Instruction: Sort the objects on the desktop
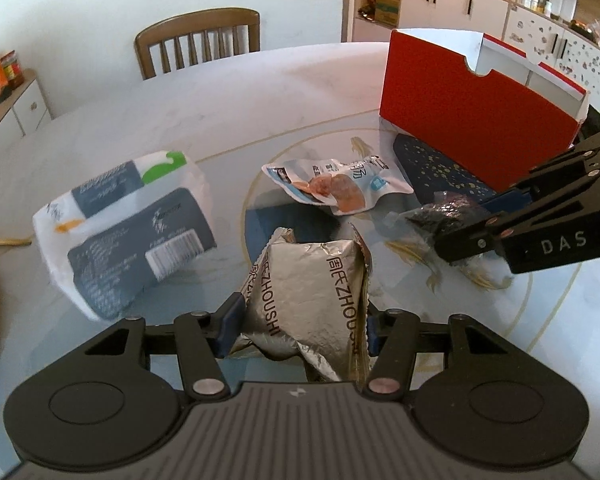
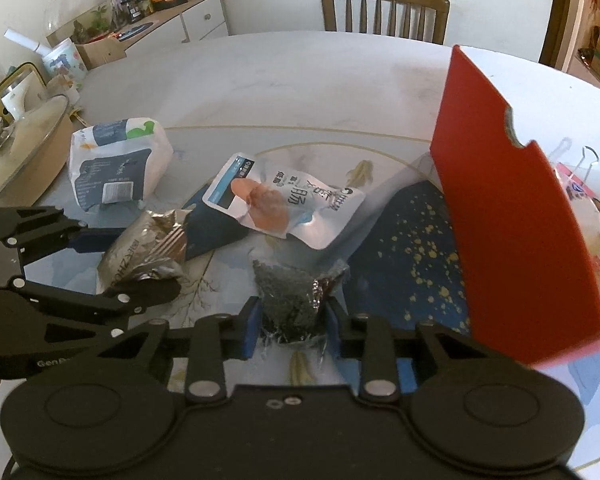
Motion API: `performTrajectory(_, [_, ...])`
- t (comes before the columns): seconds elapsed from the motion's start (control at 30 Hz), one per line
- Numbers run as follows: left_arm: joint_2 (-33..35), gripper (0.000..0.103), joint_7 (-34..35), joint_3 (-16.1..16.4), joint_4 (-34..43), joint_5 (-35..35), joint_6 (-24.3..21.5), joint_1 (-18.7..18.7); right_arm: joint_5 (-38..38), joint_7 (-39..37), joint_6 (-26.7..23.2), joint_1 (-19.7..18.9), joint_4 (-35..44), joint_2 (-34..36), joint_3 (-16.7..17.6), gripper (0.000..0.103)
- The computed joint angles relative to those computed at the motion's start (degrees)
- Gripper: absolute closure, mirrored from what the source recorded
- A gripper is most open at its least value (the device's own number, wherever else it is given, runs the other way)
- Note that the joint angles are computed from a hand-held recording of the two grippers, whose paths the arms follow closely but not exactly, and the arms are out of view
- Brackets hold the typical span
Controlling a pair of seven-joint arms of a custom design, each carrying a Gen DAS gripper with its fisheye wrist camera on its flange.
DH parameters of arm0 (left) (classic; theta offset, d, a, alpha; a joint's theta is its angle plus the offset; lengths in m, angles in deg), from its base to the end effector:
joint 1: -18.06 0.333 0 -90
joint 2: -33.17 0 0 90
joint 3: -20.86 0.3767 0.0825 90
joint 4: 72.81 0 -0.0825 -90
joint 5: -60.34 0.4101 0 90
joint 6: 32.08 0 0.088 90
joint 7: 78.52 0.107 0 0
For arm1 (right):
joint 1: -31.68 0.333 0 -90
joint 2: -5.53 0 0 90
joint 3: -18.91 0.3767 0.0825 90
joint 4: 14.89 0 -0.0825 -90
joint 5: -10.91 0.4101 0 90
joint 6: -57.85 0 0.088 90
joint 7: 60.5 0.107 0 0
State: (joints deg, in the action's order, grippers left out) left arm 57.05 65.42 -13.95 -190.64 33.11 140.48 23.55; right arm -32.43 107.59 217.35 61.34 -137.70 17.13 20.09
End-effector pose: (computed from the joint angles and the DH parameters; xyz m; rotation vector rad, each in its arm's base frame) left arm 0.6157 -0.2676 0.3585 -0.9291 2.5976 -0.9172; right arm 0.5200 0.3458 0.3892 -1.6993 2.0128 -0.4493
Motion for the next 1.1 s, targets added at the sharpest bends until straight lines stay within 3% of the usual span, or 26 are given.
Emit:
performTrajectory(0.27, [-3.89, 0.048, 0.69, -0.56, -2.58, -6.09, -2.74, 0.92, -2.51, 3.78, 0.10, 0.08, -2.38, -2.67, 0.61, 0.071])
performTrajectory(0.53, [-8.14, 0.048, 5.72, 1.32, -4.08, -15.84, -4.86, -1.79, -6.85, 7.55, 0.12, -1.25, -4.68, -6.38, 2.38, 0.071])
performTrajectory(1.1, [-12.56, 0.047, 9.36, 9.66, -0.64, -26.31, -7.49, -13.48, -13.47, 11.86, -0.10, -8.32, -10.02, -16.00, 6.60, 0.071])
